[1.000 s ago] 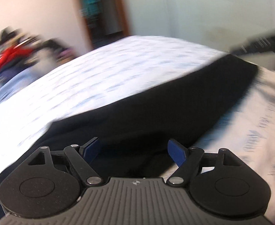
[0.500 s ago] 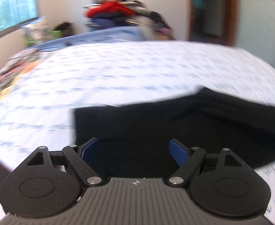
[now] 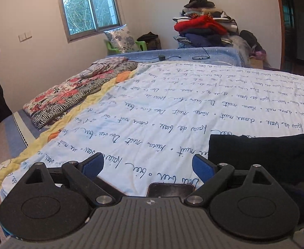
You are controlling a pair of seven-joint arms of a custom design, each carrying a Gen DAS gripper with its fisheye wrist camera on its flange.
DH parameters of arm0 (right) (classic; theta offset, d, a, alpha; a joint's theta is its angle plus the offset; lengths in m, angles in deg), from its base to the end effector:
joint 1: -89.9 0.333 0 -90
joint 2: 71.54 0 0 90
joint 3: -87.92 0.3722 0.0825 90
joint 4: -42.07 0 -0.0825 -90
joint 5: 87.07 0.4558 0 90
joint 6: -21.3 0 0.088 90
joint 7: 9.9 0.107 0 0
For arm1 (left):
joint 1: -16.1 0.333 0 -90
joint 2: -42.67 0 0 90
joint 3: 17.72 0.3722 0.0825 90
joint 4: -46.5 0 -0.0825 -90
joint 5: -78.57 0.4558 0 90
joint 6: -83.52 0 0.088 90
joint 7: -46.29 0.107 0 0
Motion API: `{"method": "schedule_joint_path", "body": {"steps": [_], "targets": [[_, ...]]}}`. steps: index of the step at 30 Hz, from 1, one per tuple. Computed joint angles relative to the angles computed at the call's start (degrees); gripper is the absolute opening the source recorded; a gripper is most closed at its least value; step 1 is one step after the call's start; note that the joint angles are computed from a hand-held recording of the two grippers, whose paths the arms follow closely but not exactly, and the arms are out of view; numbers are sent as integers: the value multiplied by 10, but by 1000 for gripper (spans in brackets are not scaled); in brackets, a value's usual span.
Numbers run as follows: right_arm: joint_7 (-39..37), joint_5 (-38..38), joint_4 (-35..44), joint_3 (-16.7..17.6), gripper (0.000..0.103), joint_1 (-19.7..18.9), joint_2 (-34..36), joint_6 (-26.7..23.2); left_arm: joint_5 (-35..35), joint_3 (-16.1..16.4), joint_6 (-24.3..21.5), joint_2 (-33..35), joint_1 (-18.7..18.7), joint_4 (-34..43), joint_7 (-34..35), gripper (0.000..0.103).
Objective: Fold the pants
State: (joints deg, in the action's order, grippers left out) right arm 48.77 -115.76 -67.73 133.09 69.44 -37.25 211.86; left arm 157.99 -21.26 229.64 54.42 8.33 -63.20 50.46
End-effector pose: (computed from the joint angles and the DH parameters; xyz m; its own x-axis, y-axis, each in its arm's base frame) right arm 0.6904 0.2763 0.3849 0.7555 -0.5088 0.4128 -0.0239 -0.6510 -0.7587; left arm 0.6915 -0.1494 0.4437 0.3448 -0.9147 -0.2108 -0.5671 -0.0241 -0.8233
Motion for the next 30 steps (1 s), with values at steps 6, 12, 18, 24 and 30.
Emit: {"method": "schedule_joint_path", "body": {"steps": [6,12,18,24,30], "targets": [[-58,-3,54,-151,32,161,7,2,17,6,31,-4,13,-15,-26,94],[-75,39,74,-107,12,135,25,-27,20,11,39,3,21,-16,-33,95],[-93,102,114,-87,11,143,50,-71,16,13,52,8,25,-11,-31,95],[-120,151,76,-77,12,124,16,-73,26,14,48,8,23,-12,-28,96],[-138,156,62,-269,20,288,-16,-19,21,14,50,6,25,-13,-24,96]]}}
